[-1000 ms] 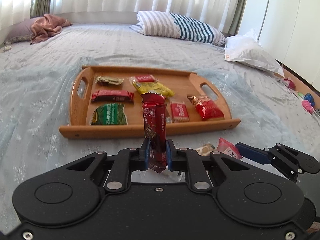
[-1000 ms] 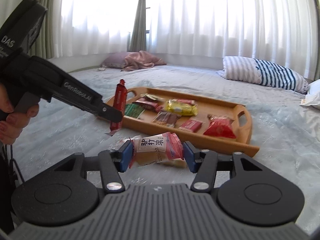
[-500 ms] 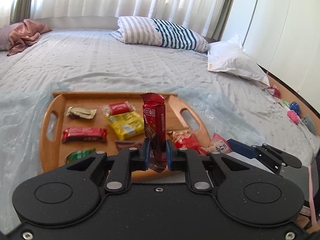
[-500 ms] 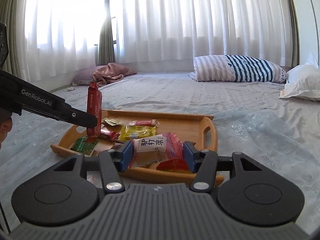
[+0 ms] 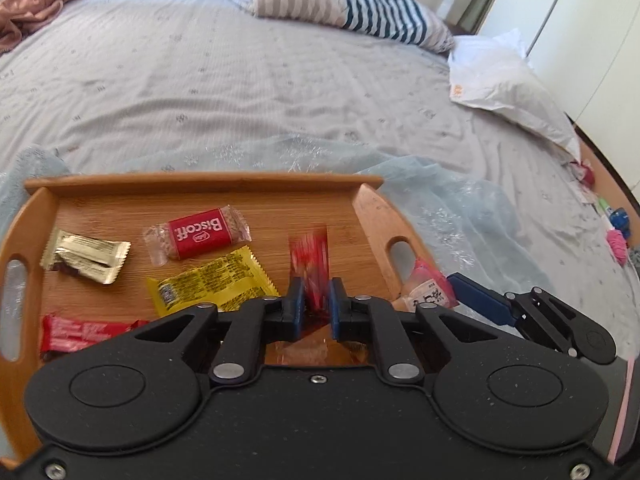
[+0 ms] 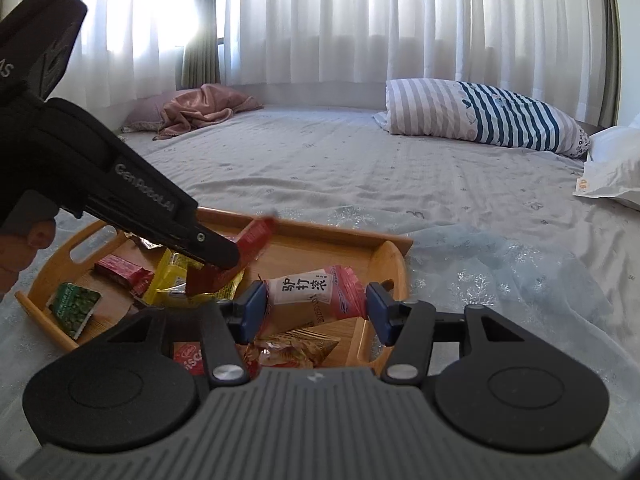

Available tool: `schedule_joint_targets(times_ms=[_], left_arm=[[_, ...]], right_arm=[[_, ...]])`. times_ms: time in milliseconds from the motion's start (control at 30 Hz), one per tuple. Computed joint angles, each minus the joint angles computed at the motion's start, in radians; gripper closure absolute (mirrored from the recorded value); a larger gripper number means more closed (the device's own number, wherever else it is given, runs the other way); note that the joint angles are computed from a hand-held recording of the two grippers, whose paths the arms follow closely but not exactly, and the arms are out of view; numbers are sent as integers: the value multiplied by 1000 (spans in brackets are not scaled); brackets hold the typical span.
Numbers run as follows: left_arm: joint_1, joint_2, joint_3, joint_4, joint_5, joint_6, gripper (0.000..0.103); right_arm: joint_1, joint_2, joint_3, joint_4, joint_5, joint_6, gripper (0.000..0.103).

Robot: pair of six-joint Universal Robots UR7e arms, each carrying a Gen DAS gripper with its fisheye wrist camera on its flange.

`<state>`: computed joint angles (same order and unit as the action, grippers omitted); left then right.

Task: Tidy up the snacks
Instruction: 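Carry both packs over the tray and lower them onto it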

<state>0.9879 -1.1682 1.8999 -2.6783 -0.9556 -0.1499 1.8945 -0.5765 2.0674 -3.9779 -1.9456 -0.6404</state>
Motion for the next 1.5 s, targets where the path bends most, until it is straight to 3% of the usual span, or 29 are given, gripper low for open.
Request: schedule_joint_targets(times_ms=[200,433,633,733,900,967,1133,1267,1500], left_arm=[[38,93,-73,28,-3,-4,102],[44,113,-63,4,16,14,100],[17,51,-7,-46,-25,103,93],[17,45,-13,-13,-72,125,80],[18,76,-18,-11,-51,123,77],[23,86,-26,-7,-42,104,78],[36,104,-48,-24,-19,56,98],[47,130,-76,-25,23,25,98],[48,95,-44,-41,-33,63,94]], right_arm=[[-23,38,-62,55,-16,-17,45],[-39,28,-67,96,7,-10,45],[-61,-15,-19,80,51,18,45],[-74,-36,3,85,74,25,45],[-74,-42,11,74,67,28,45],[-75,-45,14,76,68,30,45],[-69,-43,8,82,63,16,45],[-66,-31,-16,107,57,12,45],[-75,-28,-31,151,61,28,45]])
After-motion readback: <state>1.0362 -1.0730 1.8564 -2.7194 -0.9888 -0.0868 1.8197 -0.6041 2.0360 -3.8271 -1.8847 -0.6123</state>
